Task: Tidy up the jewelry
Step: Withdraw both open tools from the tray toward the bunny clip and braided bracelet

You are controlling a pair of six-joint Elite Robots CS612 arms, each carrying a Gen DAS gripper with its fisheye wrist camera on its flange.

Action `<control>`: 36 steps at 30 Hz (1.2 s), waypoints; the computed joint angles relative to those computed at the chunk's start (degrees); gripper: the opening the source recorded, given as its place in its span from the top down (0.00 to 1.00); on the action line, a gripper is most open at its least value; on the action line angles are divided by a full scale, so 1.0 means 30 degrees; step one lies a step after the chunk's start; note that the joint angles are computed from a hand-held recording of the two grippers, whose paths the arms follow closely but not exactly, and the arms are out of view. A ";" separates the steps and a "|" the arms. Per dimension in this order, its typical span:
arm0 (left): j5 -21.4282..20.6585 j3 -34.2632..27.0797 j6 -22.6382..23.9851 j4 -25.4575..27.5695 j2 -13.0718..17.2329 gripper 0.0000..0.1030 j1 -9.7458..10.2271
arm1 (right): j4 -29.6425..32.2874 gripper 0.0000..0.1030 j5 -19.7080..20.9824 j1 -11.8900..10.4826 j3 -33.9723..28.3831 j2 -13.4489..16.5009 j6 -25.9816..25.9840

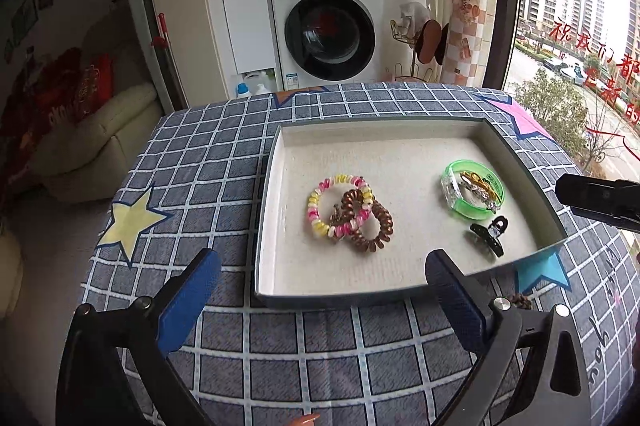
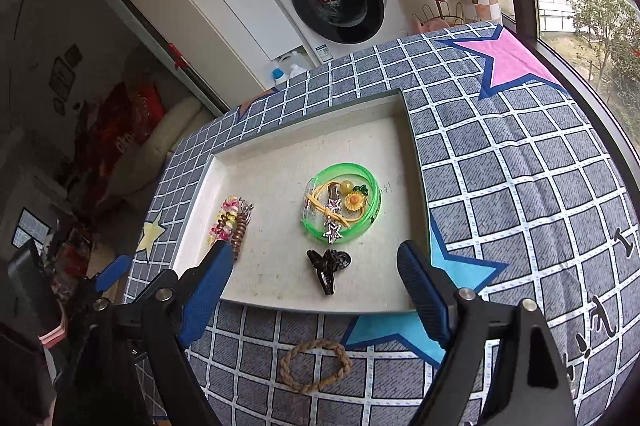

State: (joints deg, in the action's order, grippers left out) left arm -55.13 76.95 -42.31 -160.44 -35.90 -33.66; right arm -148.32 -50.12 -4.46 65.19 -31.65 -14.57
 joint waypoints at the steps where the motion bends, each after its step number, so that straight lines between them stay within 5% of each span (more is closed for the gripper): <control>1: -0.0158 0.0335 -0.0262 -0.0087 -0.0177 0.00 -0.0091 | -0.0120 0.14 -0.0022 -0.0044 0.0406 -0.0212 -0.0153; 3: -0.0414 0.0955 -0.0680 -0.0235 -0.0516 0.00 -0.0285 | -0.0309 0.00 -0.0062 -0.0147 0.1199 -0.0625 -0.0431; 11: -0.0560 0.2773 -0.1751 -0.0601 -0.1571 0.00 -0.1190 | -0.1465 0.00 0.0301 -0.0699 0.4155 -0.2074 -0.0922; 22: -0.0930 0.4810 -0.3629 -0.1249 -0.2361 0.00 -0.2394 | -0.0992 0.00 -0.0890 -0.1313 0.7661 -0.3991 -0.3357; 36: -0.2262 0.5525 -0.4829 -0.1259 -0.2203 0.00 -0.2936 | -0.1860 0.00 -0.2953 -0.1516 0.9686 -0.4608 -0.4268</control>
